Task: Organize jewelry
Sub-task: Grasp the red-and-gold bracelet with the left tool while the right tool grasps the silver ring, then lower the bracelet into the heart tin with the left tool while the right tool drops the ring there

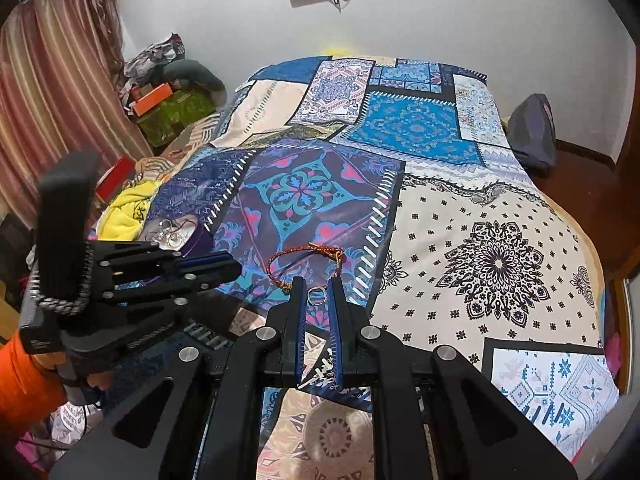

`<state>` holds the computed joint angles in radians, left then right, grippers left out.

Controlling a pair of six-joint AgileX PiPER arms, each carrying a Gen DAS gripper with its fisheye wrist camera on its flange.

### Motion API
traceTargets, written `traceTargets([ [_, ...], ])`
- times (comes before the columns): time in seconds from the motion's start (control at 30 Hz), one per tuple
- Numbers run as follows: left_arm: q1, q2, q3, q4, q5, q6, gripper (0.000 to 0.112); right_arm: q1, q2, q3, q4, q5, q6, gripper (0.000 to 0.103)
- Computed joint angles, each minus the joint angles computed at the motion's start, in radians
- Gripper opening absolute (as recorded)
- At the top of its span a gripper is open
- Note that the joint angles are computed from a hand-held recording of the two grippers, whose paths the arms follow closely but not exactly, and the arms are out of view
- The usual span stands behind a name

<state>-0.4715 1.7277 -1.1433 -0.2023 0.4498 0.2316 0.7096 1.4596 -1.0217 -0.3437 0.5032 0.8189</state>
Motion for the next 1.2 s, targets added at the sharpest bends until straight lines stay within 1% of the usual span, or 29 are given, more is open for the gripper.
traceTargets([
  [0.07,0.002,0.028,-0.024,0.017,0.014,-0.026,0.016,0.001,-0.007,0.004,-0.012,0.006,0.019,0.009],
  [0.13,0.006,0.059,-0.049,-0.013,0.023,-0.012,0.046,-0.001,-0.014,0.008,-0.021,0.015,0.031,0.009],
  [0.17,0.002,0.075,-0.06,-0.024,0.018,-0.011,0.05,-0.006,-0.016,0.011,-0.022,0.017,0.031,0.009],
  [0.23,-0.012,0.111,-0.092,-0.004,0.023,-0.032,0.052,-0.021,-0.023,0.018,-0.011,0.018,0.02,0.009],
  [0.37,-0.052,0.223,-0.205,0.072,0.083,-0.104,0.052,-0.045,-0.026,0.025,0.009,0.013,-0.005,0.009],
  [0.47,-0.098,0.244,-0.202,0.218,0.033,-0.214,0.052,-0.056,-0.024,0.027,0.019,0.009,-0.022,0.009],
  [0.5,-0.111,0.246,-0.196,0.259,0.018,-0.243,0.052,-0.06,-0.022,0.028,0.023,0.008,-0.027,0.009],
  [0.57,-0.12,0.246,-0.186,0.262,-0.004,-0.23,0.043,-0.066,-0.019,0.028,0.033,0.006,-0.038,0.009],
  [0.6,-0.118,0.244,-0.182,0.239,-0.008,-0.201,0.032,-0.069,-0.015,0.028,0.041,0.003,-0.043,0.009],
  [0.63,-0.117,0.242,-0.18,0.218,-0.008,-0.175,0.017,-0.07,-0.015,0.029,0.048,0.0,-0.05,0.009],
  [0.7,-0.113,0.239,-0.179,0.182,0.002,-0.13,0.005,-0.064,-0.015,0.027,0.044,0.0,-0.042,0.009],
  [0.9,-0.058,0.184,-0.122,-0.039,0.012,0.05,0.005,-0.027,-0.018,0.008,0.017,0.022,-0.015,0.009],
  [0.97,-0.046,0.154,-0.098,-0.057,0.004,0.058,0.005,-0.009,-0.015,-0.01,-0.001,0.036,0.0,0.009],
  [1.1,0.001,0.056,-0.031,-0.158,0.006,0.145,0.005,0.026,0.002,-0.062,-0.034,0.068,0.029,0.009],
  [1.2,0.032,-0.016,0.015,-0.198,-0.002,0.193,0.005,0.059,0.023,-0.109,-0.07,0.093,0.061,0.009],
])
